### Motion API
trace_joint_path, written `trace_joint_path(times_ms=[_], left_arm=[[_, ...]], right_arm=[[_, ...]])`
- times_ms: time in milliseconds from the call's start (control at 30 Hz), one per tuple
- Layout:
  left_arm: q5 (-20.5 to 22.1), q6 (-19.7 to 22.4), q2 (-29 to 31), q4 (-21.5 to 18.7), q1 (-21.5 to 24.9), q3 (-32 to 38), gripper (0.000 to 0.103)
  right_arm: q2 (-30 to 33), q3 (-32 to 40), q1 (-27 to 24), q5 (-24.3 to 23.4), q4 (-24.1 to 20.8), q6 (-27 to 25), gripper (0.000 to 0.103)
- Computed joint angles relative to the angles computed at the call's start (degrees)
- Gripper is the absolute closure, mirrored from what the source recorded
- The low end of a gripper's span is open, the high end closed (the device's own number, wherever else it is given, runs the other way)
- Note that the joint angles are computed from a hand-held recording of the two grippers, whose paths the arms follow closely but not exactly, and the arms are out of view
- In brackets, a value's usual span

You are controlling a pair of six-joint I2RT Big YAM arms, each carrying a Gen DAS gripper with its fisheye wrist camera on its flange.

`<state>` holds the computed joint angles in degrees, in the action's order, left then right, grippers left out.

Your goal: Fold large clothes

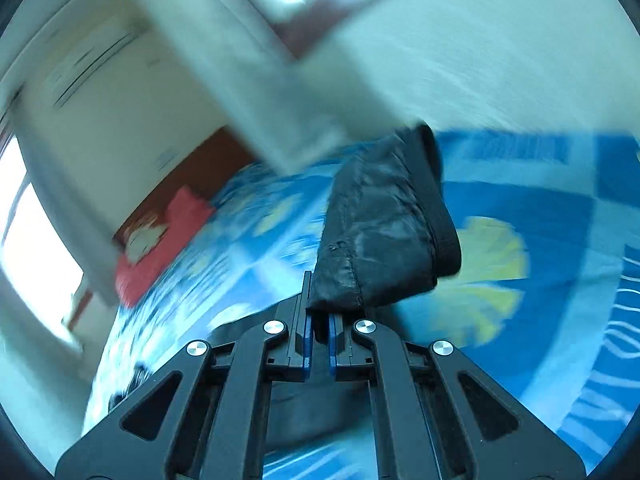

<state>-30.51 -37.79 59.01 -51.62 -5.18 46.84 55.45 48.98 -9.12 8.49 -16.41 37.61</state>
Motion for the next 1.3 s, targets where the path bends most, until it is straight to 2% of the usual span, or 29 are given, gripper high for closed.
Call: trace_joint_path(times_ms=[67,267,467,767,967,1067,1167,1200,1233,1267,1300], left_arm=[[-0.14,0.01,-0.11,0.13,-0.04,-0.14,0.004],[0.29,0.26,-0.7,0.89,0.33,-0.78,0.004],[0.77,0.45,-1.29,1.78,0.6,-1.52,0.004],[0.87,0.91,-1.87,3.1,0.89,-2.52,0.004],[0.31,0.58,-2.18,3.09,0.39,-2.82,0.004],[0.39,0.58,-2.21,3.06,0.43,-2.82,0.004],[0.4,0.52,-2.17,3.04,0.37,-2.81,0.004],[0.4,0.52,-2.17,3.04,0.37,-2.81,0.004],[0.4,0.52,-2.17,3.04,0.37,-2.81,0.004],[0.38,0.48,-2.17,3.05,0.34,-2.83,0.004],[0.32,0.5,-2.16,3.05,0.34,-2.8,0.004]], right_arm=[[1.9,3.4,8.44,4.42,-1.06,-3.38,0.098],[12.56,14.42,27.89,10.99,-3.29,-8.65,0.098],[26.65,27.14,40.04,11.58,-6.19,-9.24,0.098],[45.25,46.76,50.51,10.62,-14.8,-11.32,0.098],[55.34,58.47,52.72,7.13,-25.01,-10.96,0.094],[56.44,59.45,52.79,5.32,-28.41,-11.43,0.089],[53.21,55.5,52.57,2.3,-25.96,-12.15,0.078],[50.97,52.95,52.29,0.18,-24.07,-12.03,0.062],[48.89,50.64,52.02,-0.91,-22.5,-11.79,0.037],[45.3,46.4,51.7,-1.36,-19.07,-11.5,0.03],[43.5,44.76,51.2,-1.71,-17.68,-11.72,0.027]])
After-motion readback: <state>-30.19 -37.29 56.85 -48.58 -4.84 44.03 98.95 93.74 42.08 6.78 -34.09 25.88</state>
